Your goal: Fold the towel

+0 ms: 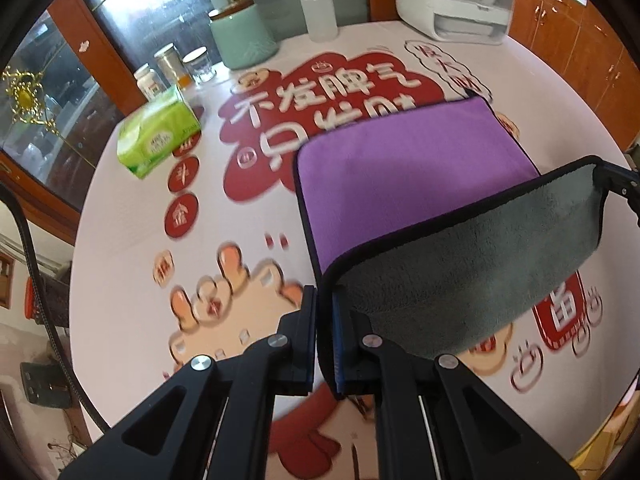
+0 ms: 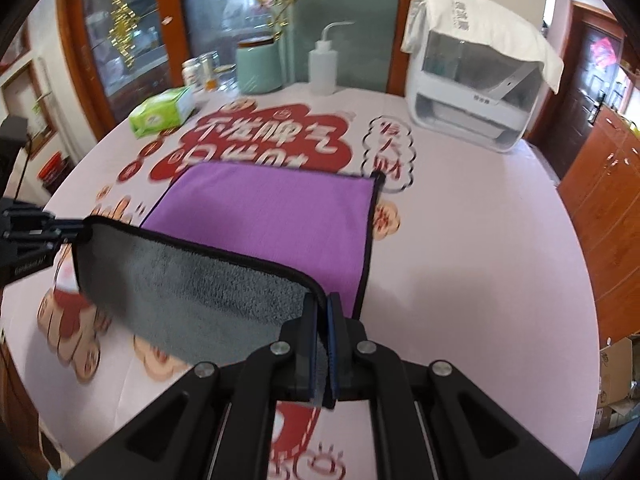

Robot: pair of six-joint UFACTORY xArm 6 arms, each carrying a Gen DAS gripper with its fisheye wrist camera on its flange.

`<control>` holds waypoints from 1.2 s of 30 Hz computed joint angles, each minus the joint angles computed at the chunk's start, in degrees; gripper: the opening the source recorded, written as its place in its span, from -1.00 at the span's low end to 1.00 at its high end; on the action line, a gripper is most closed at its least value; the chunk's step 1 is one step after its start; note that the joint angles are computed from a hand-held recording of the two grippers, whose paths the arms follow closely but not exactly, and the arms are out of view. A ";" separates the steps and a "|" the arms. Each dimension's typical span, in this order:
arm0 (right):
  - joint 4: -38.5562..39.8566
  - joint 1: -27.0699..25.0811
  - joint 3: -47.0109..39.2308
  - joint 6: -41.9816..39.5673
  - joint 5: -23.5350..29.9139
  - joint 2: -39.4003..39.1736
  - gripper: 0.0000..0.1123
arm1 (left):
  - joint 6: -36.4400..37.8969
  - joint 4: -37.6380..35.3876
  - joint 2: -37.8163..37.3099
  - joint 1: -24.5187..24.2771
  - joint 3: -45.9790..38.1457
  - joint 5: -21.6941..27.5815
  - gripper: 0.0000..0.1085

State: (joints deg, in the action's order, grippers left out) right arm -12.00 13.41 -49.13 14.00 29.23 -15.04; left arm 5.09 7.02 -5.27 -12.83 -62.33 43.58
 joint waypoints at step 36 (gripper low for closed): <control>-13.81 -2.16 -34.68 18.79 5.60 35.34 -0.92 | -7.57 4.75 36.43 0.45 -39.40 4.69 -0.91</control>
